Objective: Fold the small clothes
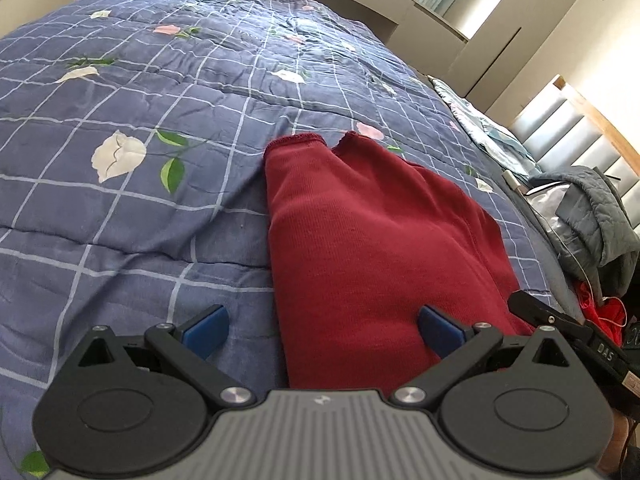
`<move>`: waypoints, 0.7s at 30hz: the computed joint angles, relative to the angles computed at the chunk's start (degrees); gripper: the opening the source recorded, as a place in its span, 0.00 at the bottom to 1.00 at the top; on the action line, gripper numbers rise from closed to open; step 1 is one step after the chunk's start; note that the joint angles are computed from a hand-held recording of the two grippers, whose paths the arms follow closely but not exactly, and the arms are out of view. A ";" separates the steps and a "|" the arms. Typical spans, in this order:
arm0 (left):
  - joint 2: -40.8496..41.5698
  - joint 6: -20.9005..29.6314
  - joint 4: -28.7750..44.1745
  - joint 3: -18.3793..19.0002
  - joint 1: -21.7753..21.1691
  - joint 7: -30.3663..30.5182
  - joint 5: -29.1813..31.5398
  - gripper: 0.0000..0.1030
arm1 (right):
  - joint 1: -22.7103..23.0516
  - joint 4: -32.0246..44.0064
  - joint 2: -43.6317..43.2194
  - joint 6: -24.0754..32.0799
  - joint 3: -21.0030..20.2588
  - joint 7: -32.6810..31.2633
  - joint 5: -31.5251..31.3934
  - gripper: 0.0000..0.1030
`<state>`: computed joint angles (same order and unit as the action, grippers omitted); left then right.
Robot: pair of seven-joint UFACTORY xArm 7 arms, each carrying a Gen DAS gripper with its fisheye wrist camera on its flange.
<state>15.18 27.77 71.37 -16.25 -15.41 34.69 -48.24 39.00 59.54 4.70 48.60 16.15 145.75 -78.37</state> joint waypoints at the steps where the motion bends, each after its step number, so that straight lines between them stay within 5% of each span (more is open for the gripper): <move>1: -0.02 -0.28 -0.08 -0.01 -0.11 0.08 0.18 1.00 | 0.06 -0.07 0.05 -0.37 -0.01 1.29 -1.12 0.99; 9: -0.48 -2.63 -1.10 -0.40 -0.69 -0.35 1.06 1.00 | 1.06 1.46 1.56 1.19 0.16 -0.28 -0.41 0.91; 13: -0.47 -2.64 -1.12 -0.49 -0.61 -0.29 1.00 1.00 | 1.97 2.22 2.31 2.62 -0.05 -1.59 0.62 0.73; 21: -0.46 -2.67 -1.15 -0.45 -0.72 -0.57 1.38 1.00 | 3.36 3.89 3.67 4.74 -0.57 -4.94 2.44 0.67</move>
